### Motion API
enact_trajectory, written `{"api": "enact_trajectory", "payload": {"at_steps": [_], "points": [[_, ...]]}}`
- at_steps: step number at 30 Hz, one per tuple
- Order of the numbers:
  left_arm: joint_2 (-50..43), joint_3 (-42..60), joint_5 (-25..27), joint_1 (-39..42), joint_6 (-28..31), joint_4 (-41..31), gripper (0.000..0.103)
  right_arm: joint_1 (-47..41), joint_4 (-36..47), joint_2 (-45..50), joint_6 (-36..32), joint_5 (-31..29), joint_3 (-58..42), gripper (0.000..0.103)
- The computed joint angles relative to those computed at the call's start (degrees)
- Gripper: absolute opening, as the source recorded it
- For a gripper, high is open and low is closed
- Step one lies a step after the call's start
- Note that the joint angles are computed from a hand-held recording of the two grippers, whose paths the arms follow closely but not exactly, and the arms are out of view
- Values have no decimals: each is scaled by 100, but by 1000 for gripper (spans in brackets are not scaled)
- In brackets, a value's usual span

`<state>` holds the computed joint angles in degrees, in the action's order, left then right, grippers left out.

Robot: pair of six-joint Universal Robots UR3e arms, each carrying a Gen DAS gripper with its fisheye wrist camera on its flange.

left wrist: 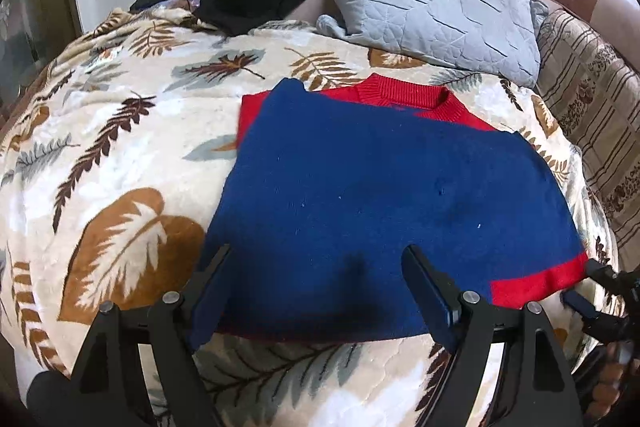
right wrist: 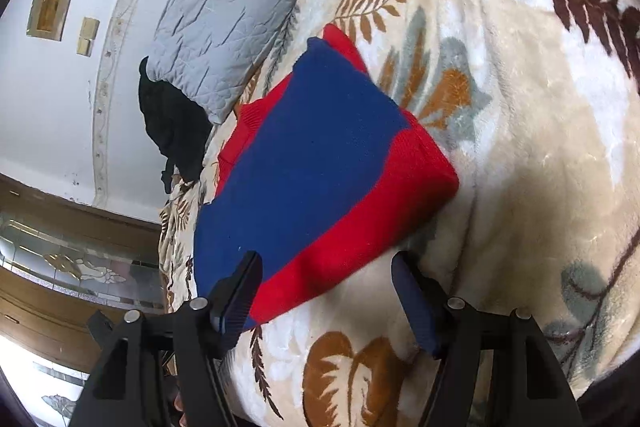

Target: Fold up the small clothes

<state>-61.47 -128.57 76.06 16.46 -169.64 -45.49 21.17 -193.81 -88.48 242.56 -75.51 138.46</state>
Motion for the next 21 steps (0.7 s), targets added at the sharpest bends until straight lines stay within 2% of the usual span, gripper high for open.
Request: {"api": "enact_trajectory", "payload": {"at_steps": [4, 7, 12, 14, 17, 21], "points": [[70, -36, 72, 1, -8, -17, 83, 90, 187, -307, -186, -31, 23, 71], [-3, -71, 159, -45, -52, 138, 83, 47, 710, -759, -543, -7, -35, 71], [-543, 63, 330, -341, -253, 531, 83, -622, 1891, -1090, -1597, 193, -768, 71], [-838, 147, 490, -557, -394, 800, 83, -988, 2252, -835, -2019, 275, -1220, 71], [-1301, 385, 742, -894, -584, 1025, 83, -1441, 3118, 183, -2789, 541, -2424, 71], [-1637, 585, 1012, -1174, -729, 1183, 83, -1663, 3902, 1403, -3253, 682, -3774, 71]]}}
